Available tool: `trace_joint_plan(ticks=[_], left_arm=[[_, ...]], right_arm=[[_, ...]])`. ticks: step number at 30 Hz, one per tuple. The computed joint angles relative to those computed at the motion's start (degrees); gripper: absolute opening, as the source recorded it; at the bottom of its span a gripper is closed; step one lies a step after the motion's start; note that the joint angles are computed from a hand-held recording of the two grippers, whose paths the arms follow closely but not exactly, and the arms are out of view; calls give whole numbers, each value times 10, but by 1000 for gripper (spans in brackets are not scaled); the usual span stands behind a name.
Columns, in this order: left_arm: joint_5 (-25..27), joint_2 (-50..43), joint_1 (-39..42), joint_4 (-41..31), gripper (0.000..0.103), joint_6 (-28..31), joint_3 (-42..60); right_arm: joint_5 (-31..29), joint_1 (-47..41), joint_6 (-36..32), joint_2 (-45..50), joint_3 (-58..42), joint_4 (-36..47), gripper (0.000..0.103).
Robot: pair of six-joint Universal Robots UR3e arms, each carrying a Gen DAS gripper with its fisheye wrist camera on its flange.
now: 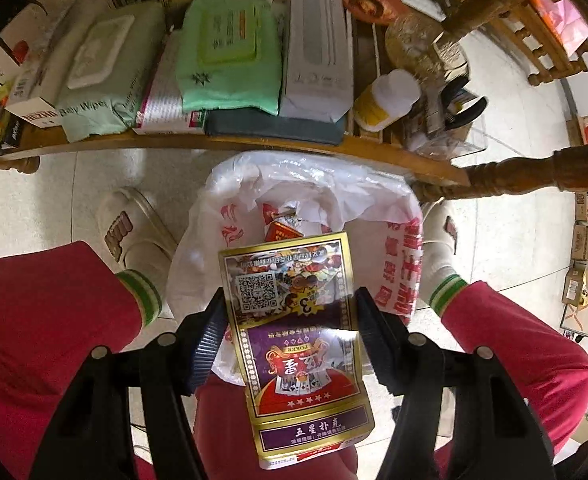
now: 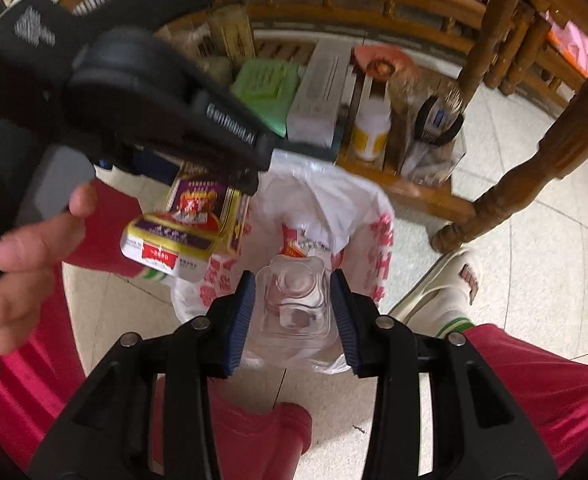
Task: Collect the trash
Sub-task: 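Open the left tool dropping the card box while the right tool drops the clear tray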
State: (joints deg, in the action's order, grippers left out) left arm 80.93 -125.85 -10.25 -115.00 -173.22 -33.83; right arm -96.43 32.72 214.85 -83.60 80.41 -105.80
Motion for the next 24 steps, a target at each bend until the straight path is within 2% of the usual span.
trace_joint_plan(ticks=[10, 24], left_arm=[[7, -68, -9, -5, 62, -26, 20], [0, -170, -12, -62, 62, -44, 126]], right_arm=[[58, -31, -22, 27, 64, -48, 39], [106, -67, -29, 51, 108, -90, 39]])
